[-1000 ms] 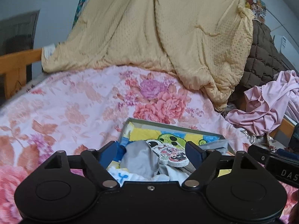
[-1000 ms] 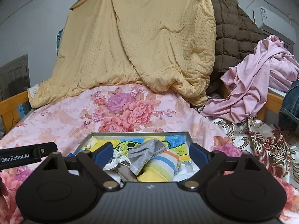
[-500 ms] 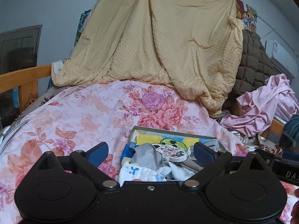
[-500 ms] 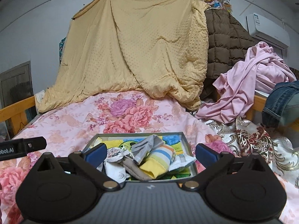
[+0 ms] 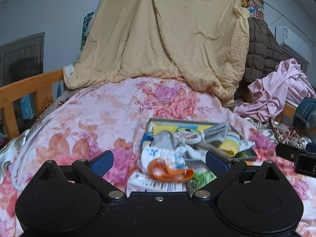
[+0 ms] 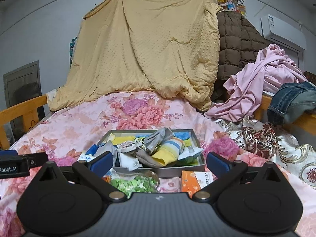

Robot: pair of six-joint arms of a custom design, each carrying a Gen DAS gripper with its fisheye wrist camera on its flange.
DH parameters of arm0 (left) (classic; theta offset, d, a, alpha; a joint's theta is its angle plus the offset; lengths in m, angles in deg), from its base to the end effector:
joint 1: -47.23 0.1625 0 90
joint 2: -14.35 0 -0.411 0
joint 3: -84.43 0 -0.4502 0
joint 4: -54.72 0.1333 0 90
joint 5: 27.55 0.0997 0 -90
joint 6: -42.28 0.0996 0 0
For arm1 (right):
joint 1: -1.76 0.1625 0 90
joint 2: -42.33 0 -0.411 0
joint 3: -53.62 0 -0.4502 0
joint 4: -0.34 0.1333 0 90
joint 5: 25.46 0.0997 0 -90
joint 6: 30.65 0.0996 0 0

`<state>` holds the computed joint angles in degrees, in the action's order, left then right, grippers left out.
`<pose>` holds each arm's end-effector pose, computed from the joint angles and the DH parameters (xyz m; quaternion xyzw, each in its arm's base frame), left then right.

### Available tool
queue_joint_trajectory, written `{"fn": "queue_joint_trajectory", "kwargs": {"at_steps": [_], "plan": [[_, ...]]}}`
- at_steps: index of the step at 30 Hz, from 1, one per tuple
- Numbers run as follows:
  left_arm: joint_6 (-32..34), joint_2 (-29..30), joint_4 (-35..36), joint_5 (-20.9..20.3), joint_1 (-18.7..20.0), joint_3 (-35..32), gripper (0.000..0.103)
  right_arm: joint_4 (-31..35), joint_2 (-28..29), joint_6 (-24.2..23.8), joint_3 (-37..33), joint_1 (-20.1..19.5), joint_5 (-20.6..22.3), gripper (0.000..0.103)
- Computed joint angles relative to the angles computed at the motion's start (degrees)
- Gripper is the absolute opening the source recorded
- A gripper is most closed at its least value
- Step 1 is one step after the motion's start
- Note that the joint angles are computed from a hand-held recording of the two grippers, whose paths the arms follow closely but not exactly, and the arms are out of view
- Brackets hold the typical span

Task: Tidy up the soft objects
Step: 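Withdraw both open grippers from the tray back over the pile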

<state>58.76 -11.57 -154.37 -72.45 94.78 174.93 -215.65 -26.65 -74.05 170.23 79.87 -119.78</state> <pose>-0.3072 -0.6379 -0.0241 0.2509 0.8012 -0.4887 0.2372 0.0060 -0.5819 0.2911 0.1874 -0.7520 0.5457 0.3188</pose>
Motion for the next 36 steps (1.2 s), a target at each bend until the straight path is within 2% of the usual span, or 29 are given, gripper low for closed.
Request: {"fn": "queue_joint_trajectory", "kwargs": {"at_steps": [12, 26, 30, 36], "plan": [[-5.6, -3.6, 1.9, 5.3, -1.8, 6.7, 0.1, -0.7, -3.5, -0.1, 6.1, -0.6, -0.4, 0.103], [-9.9, -5.3, 7.2, 9.2, -3.0, 9.4, 0.102, 1.7, -5.0, 1.4, 9.1, -0.6, -4.7, 0.103], [-13.5, -5.3, 11.9, 13.0, -3.3, 8.8, 0.102, 3.2, -4.9, 0.6, 9.1, -0.5, -5.2, 0.103], [-20.1, -6.0, 20.1, 16.4, -3.0, 8.1, 0.102, 4.7, -3.4, 0.8, 7.8, 0.4, -8.7, 0.103]]}}
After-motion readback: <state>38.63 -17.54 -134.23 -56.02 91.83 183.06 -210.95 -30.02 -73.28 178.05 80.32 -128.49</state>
